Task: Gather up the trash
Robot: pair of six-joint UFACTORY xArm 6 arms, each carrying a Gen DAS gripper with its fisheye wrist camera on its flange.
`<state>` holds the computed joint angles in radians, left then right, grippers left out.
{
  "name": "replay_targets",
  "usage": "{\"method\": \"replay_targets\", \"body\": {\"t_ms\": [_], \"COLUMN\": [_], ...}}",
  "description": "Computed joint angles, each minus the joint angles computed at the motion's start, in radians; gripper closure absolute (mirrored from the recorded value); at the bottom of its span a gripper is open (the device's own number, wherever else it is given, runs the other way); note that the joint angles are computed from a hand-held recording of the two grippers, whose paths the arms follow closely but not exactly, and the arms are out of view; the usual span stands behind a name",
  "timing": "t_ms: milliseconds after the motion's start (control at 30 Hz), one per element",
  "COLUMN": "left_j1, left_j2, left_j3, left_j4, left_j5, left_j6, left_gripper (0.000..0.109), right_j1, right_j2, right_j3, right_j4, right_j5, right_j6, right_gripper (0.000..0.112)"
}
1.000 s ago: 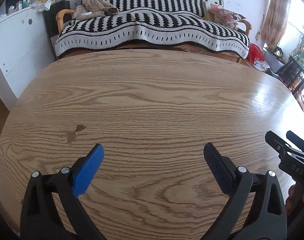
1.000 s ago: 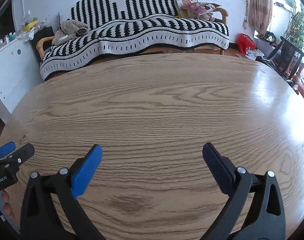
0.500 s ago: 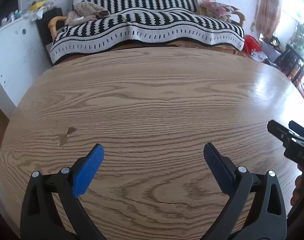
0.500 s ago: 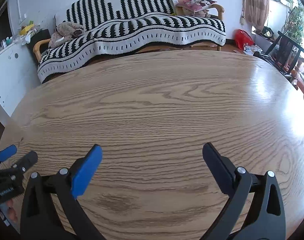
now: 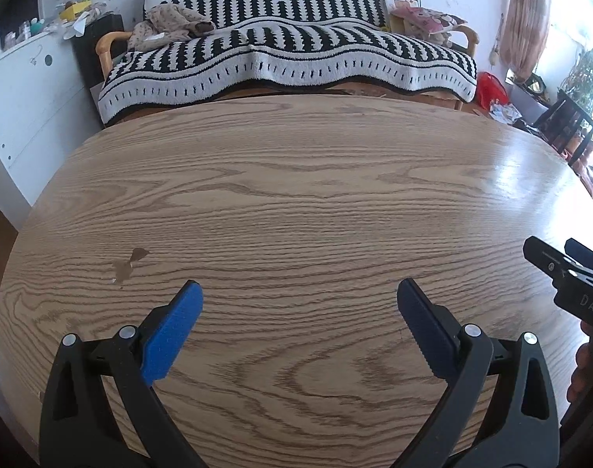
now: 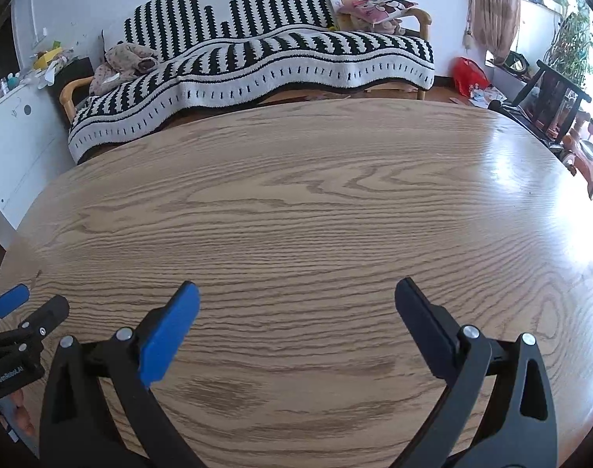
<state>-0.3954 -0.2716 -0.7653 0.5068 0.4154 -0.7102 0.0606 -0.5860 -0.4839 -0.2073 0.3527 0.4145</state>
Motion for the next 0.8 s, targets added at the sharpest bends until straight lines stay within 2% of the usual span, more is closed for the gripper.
{"method": "replay_targets", "body": {"t_ms": [233, 500, 800], "left_j1": [0.007, 0.003, 0.006], "left_j2": [-0.001, -0.002, 0.0], "left_j3": [0.003, -0.004, -0.004], "left_j4": [-0.029, 0.041, 0.025], "left_j5": [-0.009, 0.003, 0.001], "left_j6": [0.013, -0.026, -0.027], "left_gripper": [0.012, 0.012, 0.012], "right_j1": [-0.003, -0.003, -0.003], "right_j2": [0.003, -0.003, 0.002], "right_j3": [0.0, 0.001, -0.006], "right_j4": [-0.007, -0.006, -0.016], "right_j5": [-0.001, 0.006, 0.012], "right_j6": [0.008, 0.013, 0.02], "right_gripper": [0.015, 0.015, 0.015]}}
